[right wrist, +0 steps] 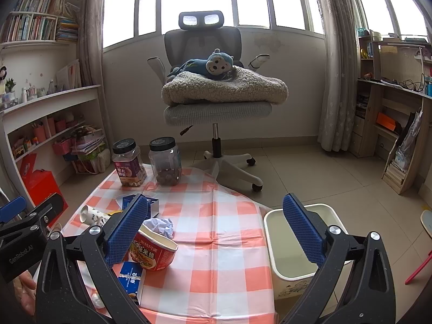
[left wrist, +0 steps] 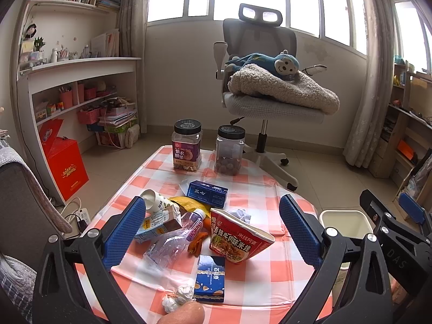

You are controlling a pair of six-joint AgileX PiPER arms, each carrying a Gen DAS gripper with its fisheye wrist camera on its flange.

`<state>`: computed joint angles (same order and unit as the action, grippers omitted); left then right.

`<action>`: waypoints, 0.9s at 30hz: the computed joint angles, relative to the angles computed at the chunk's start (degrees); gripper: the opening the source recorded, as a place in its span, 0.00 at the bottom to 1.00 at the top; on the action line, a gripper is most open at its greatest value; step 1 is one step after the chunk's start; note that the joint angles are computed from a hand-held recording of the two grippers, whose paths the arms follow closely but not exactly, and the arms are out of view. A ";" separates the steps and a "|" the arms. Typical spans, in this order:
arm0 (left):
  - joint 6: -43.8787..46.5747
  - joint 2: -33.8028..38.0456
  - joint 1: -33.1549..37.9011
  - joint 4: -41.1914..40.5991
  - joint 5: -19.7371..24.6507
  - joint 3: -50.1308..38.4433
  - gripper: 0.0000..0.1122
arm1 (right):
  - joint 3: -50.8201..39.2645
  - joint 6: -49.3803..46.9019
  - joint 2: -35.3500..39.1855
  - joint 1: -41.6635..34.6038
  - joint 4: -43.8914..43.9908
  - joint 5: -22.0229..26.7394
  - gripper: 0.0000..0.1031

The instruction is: Collect trash

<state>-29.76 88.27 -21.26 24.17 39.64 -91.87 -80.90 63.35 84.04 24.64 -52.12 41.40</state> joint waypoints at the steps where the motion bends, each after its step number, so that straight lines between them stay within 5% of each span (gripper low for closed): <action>1: -0.02 0.03 -0.01 0.00 0.06 -0.07 0.86 | 0.00 0.08 0.04 0.02 0.00 -0.06 0.93; 27: 1.16 0.12 0.36 -1.34 1.00 -1.01 0.86 | -0.53 -0.57 0.38 0.04 0.83 0.19 0.93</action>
<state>-28.60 88.39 -20.90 22.83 40.64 -92.88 -81.43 62.78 84.42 24.68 -51.29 41.59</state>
